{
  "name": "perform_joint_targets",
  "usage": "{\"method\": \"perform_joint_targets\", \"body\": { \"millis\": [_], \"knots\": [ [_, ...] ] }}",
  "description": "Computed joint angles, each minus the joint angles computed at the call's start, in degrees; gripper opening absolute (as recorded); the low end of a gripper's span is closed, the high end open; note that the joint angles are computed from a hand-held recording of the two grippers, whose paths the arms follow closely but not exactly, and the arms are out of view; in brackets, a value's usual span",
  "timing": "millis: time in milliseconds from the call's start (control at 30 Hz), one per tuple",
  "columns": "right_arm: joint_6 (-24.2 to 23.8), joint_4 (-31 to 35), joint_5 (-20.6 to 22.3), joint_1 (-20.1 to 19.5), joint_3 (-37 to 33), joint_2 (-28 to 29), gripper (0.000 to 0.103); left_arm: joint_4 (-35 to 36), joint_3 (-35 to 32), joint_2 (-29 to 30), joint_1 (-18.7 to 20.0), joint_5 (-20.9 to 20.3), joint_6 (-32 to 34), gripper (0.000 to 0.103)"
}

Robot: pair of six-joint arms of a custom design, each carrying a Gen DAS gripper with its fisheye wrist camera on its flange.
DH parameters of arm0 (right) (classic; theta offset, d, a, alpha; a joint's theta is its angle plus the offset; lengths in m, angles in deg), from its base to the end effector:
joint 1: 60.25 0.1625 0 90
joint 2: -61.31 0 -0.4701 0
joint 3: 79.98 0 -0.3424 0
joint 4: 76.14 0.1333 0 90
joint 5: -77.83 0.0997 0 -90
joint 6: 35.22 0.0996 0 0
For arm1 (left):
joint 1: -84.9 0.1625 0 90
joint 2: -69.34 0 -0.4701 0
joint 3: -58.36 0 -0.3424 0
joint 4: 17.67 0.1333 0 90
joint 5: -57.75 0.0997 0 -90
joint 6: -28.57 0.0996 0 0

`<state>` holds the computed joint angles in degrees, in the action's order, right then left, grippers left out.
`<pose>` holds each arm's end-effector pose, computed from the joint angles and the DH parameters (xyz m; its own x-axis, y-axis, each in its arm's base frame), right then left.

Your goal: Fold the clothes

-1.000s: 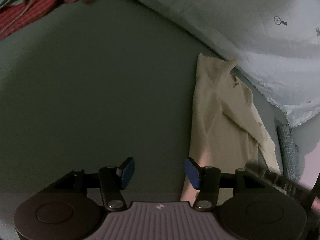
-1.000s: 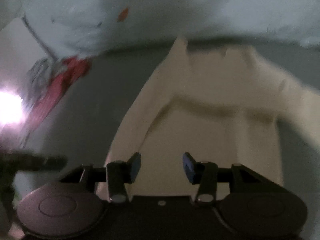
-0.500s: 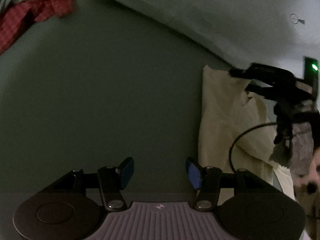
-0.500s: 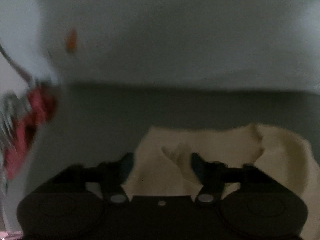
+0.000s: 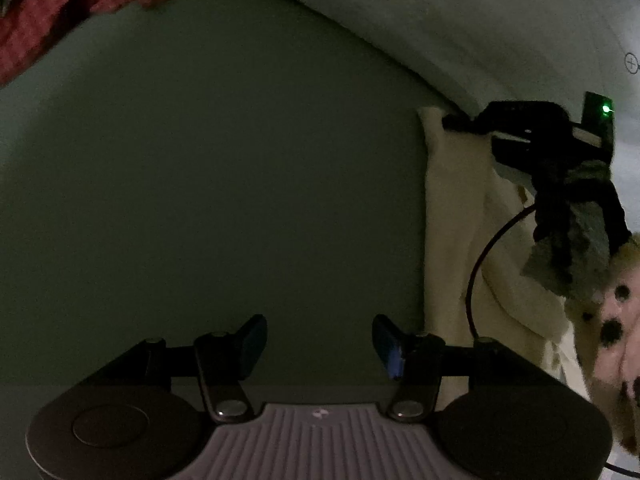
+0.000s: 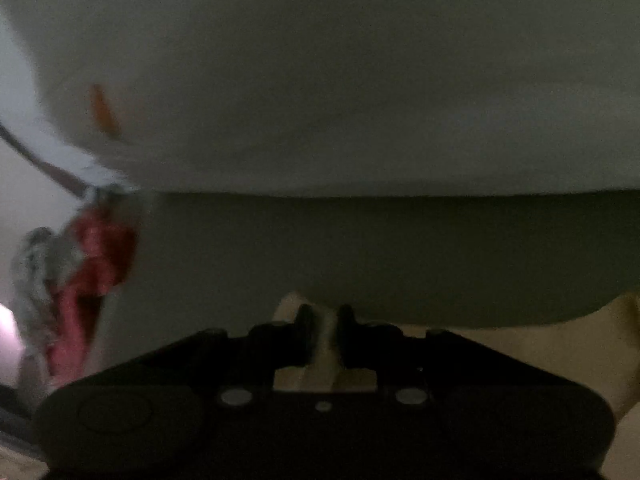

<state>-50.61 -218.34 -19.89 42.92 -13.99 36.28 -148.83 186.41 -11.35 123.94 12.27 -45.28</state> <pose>0.2994 -0.7531 0.0596 -0.8767 -0.4466 0.1788 -0.4731 0.8676 -0.1530 -0.1823 -0.4094 0.2932 -0.8502 -0.4342 -0.2976 -0.1601 0.7519 -0.6395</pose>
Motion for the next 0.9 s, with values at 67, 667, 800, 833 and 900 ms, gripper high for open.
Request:
{"method": "perform_joint_targets", "body": {
  "millis": [67, 667, 800, 833, 900],
  "knots": [
    [0.12, -3.87, -1.5, 0.7, 1.72, -0.98, 0.051, 1.34, -0.43, 0.39, -0.38, 1.04, -0.34, 0.064],
    [12.48, -10.63, -2.04, 3.02, 63.65, -44.28, 0.028, 2.81, 5.0, 0.83, -10.77, -5.0, -4.39, 0.064],
    [13.02, -14.13, -1.29, 5.02, 69.0, -46.57, 0.045, 3.61, 6.77, 0.31, -13.93, -7.89, -6.95, 0.064],
    [13.07, -15.96, -2.7, 6.43, 69.59, -46.0, 0.042, 4.13, 7.07, 0.18, -14.66, -8.47, -7.65, 0.064],
    [9.62, -15.86, -6.5, 9.64, 69.28, -44.32, 0.029, 5.1, 7.63, -0.35, -16.23, -9.61, -9.59, 0.064]
  ]
}}
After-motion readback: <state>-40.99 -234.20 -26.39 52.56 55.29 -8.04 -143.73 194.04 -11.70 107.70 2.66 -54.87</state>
